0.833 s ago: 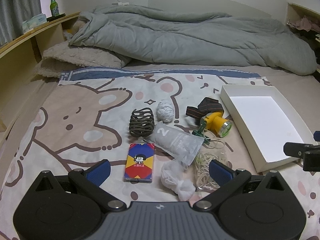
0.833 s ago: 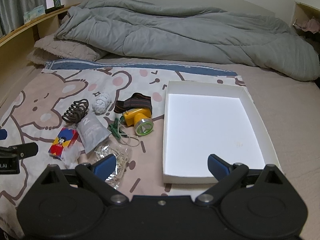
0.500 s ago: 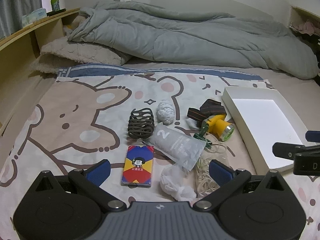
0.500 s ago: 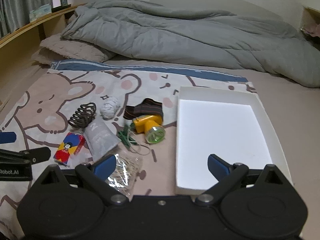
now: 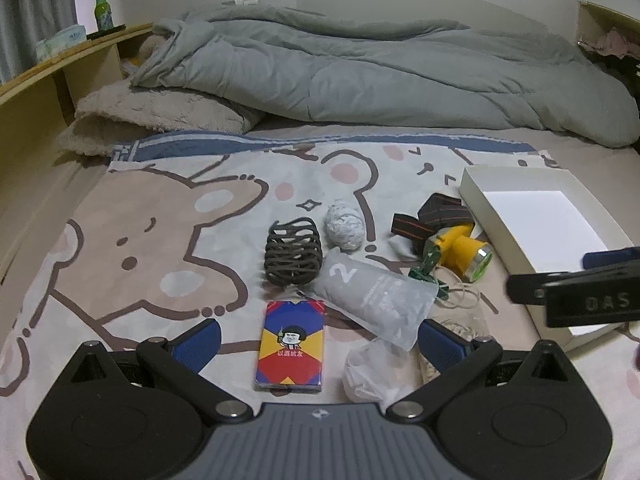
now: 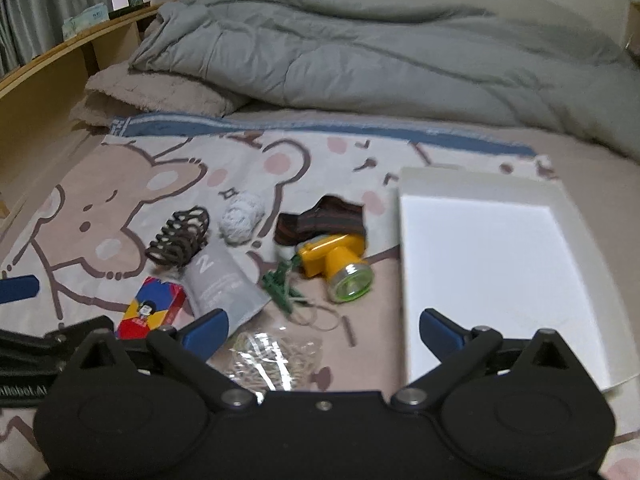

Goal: Organize objects
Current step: 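Grasp the clear rubber-band bag with the right gripper while the left grasps the white plastic bag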

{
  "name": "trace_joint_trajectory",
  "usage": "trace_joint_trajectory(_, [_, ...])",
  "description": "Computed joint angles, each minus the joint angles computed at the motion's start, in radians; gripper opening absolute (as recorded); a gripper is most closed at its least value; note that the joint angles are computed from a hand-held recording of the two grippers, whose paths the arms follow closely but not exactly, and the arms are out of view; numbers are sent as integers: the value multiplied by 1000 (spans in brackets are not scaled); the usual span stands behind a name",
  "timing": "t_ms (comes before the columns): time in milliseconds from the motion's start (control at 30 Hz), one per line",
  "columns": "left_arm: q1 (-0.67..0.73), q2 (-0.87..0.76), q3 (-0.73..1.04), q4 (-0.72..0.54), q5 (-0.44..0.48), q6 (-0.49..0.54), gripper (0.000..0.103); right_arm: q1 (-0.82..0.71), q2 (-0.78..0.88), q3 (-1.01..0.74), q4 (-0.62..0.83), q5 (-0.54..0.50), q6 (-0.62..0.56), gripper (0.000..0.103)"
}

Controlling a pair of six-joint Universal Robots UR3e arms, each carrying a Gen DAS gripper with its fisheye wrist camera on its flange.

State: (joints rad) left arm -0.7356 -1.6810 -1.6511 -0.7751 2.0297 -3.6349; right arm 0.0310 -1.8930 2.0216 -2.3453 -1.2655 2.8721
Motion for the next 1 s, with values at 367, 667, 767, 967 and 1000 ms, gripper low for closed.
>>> trace_joint_trajectory(367, [61,48,-114,64,-91,-27,103,110,241,-78,-10,-69,199,103])
trace_joint_trajectory(667, [176,133,-185,-11,-197,-126,103,173,372,-154,82,-39,225,103])
trace_joint_trajectory(767, [203,145,-187,-37,-238,-149,103,209,420,-188,95,-64,234,103])
trace_joint_trajectory(967, [258,171,-216,-56,-371,-276,103,244,467,-211,90,-149,236,78])
trace_joint_trajectory(1000, [269,176,-227,-49,-391,-292,103,232,458,-201,88,-133,205,73])
